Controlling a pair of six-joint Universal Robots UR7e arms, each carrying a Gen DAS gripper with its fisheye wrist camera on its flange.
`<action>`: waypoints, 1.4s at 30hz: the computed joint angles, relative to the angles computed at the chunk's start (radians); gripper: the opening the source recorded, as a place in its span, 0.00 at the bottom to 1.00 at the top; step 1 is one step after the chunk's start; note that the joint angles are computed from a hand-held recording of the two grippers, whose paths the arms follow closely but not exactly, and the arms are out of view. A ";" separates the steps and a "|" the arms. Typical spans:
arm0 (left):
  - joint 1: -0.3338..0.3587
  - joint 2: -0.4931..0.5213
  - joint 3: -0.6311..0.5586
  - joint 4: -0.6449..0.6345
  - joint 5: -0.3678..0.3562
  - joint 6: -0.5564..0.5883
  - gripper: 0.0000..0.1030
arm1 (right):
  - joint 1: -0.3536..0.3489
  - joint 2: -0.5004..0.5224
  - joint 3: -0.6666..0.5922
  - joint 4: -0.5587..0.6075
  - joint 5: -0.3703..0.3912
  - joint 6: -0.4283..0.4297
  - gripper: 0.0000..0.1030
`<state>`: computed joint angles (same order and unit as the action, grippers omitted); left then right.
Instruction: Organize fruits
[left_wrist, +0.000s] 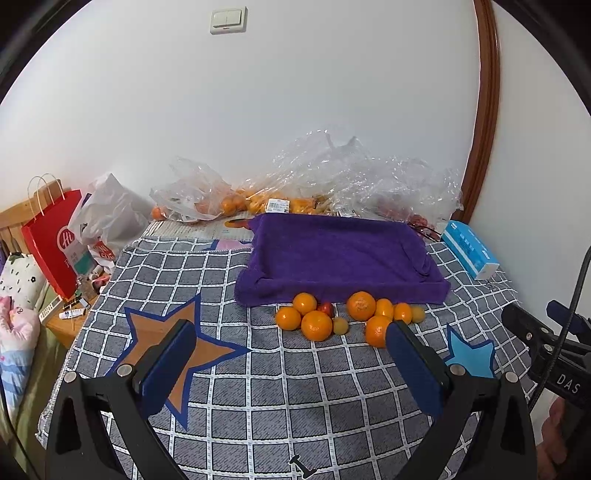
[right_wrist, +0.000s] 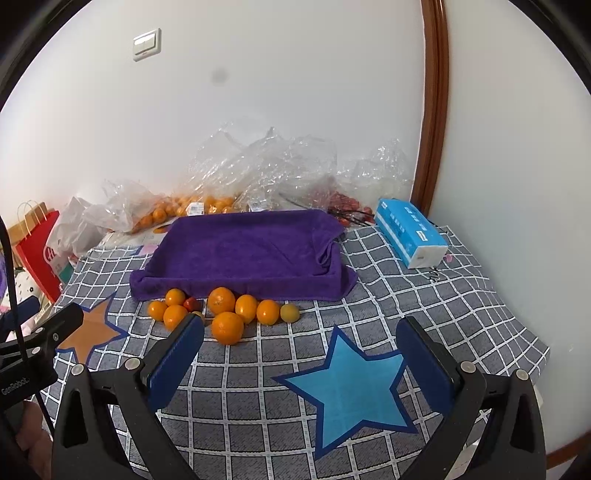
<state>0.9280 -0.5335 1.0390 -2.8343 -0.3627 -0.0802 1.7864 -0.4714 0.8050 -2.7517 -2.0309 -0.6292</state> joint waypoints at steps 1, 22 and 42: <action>0.001 0.000 -0.002 0.009 0.001 -0.007 1.00 | 0.000 -0.001 -0.001 0.006 0.002 0.003 1.00; 0.004 0.006 -0.006 0.000 -0.009 0.001 1.00 | -0.005 0.006 -0.015 0.015 0.014 0.032 1.00; 0.013 -0.006 -0.005 0.034 -0.028 -0.029 1.00 | -0.006 0.017 -0.027 0.016 0.019 0.039 1.00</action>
